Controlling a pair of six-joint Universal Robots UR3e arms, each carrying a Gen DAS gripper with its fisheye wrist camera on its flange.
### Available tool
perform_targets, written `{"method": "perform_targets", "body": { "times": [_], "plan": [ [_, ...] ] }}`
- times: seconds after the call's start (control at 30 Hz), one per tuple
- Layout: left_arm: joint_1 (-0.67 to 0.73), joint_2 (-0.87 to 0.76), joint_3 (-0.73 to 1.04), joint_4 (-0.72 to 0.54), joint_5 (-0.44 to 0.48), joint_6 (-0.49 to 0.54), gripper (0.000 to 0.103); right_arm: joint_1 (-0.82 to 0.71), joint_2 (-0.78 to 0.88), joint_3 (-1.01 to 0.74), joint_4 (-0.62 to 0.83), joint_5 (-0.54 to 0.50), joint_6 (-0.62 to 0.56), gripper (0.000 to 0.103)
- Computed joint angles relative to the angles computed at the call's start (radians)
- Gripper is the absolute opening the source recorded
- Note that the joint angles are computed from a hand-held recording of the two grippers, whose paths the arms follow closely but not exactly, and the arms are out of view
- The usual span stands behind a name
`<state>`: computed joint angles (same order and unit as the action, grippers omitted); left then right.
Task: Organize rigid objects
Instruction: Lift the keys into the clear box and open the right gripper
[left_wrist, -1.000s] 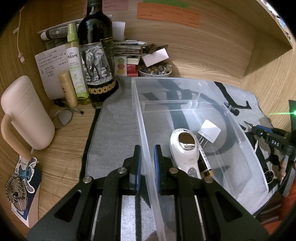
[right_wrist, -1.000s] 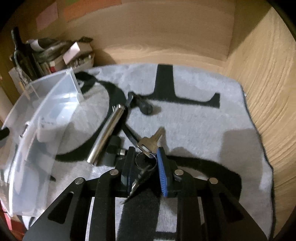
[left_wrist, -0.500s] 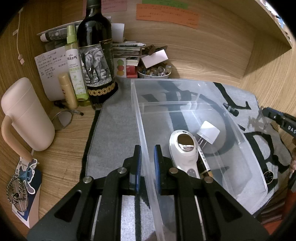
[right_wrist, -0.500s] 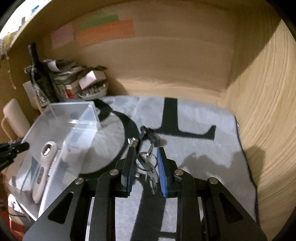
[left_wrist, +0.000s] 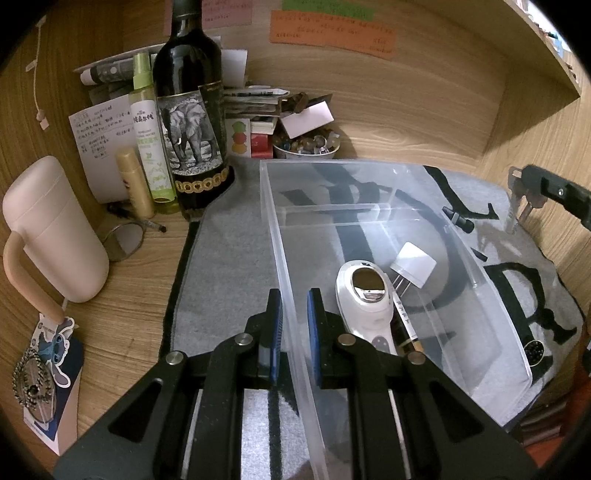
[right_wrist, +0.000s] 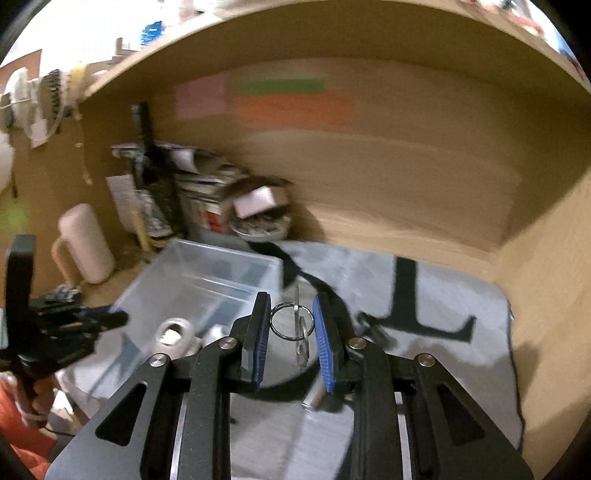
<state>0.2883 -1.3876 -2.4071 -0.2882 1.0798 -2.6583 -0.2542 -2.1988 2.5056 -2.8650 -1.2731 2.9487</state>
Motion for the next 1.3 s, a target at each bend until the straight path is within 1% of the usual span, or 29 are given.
{"method": "perform_targets", "body": {
  "times": [0.13, 0.2, 0.27, 0.4, 0.6, 0.87, 1.0, 1.13, 1.2, 1.27, 1.3],
  "plan": [
    [0.001, 0.000, 0.001, -0.001, -0.001, 0.000, 0.013, 0.111, 0.098, -0.030, -0.094, -0.031, 0.025, 0.021],
    [0.000, 0.001, 0.002, -0.005, -0.001, -0.002, 0.013, 0.146, 0.136, -0.040, -0.124, -0.025, 0.035, 0.021],
    [-0.001, 0.004, 0.002, -0.008, -0.001, -0.002, 0.013, 0.171, 0.176, -0.049, -0.149, -0.014, 0.040, 0.021],
    [0.000, 0.005, 0.002, -0.008, -0.003, -0.002, 0.013, 0.229, 0.272, -0.075, -0.183, -0.034, 0.041, 0.021],
    [0.002, 0.006, 0.003, -0.012, -0.005, -0.001, 0.013, 0.266, 0.364, -0.094, -0.187, -0.064, 0.032, 0.021],
    [0.001, 0.006, 0.003, -0.012, -0.004, -0.001, 0.013, 0.303, 0.463, -0.135, -0.144, -0.112, 0.012, 0.022],
    [0.000, 0.007, 0.003, -0.012, -0.003, -0.002, 0.013, 0.306, 0.482, -0.147, -0.119, -0.121, 0.000, 0.022],
    [-0.003, 0.008, -0.002, -0.008, 0.000, 0.001, 0.013, 0.308, 0.477, -0.140, -0.129, -0.132, 0.002, 0.022],
    [-0.005, 0.008, -0.003, -0.006, 0.002, 0.001, 0.013, 0.299, 0.458, -0.132, -0.122, -0.124, -0.002, 0.023],
    [-0.005, 0.004, -0.003, -0.003, 0.002, 0.003, 0.013, 0.298, 0.450, -0.129, -0.123, -0.131, 0.001, 0.034],
    [-0.006, 0.003, -0.002, -0.004, 0.003, 0.002, 0.013, 0.294, 0.437, -0.119, -0.127, -0.134, 0.005, 0.037]
  ]
}}
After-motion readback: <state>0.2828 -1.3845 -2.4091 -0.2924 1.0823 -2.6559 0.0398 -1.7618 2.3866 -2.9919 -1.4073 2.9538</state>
